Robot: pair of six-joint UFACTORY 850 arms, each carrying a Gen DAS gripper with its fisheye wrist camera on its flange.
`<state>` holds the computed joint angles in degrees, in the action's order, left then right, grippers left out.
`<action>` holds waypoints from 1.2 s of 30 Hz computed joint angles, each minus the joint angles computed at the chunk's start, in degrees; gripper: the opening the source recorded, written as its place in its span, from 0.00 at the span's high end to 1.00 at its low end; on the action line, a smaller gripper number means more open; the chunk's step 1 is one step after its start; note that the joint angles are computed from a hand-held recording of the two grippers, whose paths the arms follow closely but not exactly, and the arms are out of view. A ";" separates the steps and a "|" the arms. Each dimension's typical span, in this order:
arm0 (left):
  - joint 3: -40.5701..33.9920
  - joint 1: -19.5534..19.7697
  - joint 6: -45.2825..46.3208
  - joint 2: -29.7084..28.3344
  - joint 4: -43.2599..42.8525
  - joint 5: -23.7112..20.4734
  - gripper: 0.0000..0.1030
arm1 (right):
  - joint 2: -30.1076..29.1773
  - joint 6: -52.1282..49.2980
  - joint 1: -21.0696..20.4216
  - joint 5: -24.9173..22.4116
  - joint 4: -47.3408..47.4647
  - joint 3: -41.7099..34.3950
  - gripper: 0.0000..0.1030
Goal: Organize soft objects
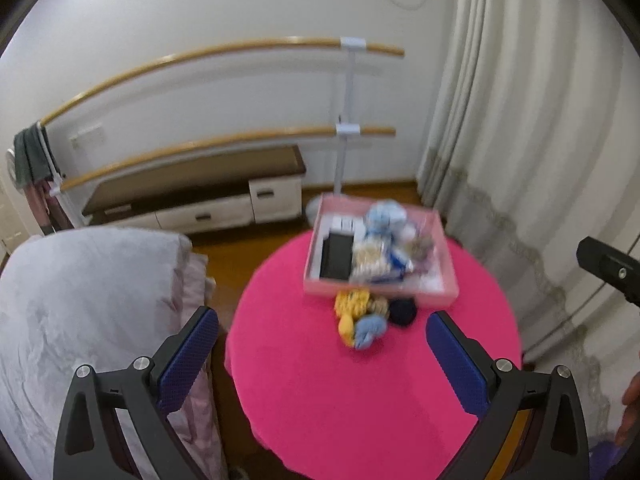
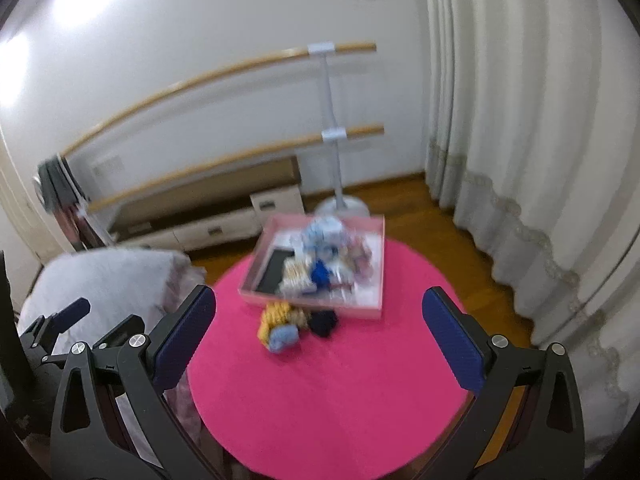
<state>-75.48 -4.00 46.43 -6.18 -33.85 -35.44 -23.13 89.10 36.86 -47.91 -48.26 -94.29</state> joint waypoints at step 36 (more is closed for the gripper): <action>-29.33 -11.29 -26.56 -42.39 22.72 4.85 0.00 | -19.31 -35.36 -14.74 22.71 37.63 -1.67 0.03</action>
<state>-104.81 -15.30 19.87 -48.57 -11.13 -30.59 -42.44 53.74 22.11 -25.19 -10.63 -95.96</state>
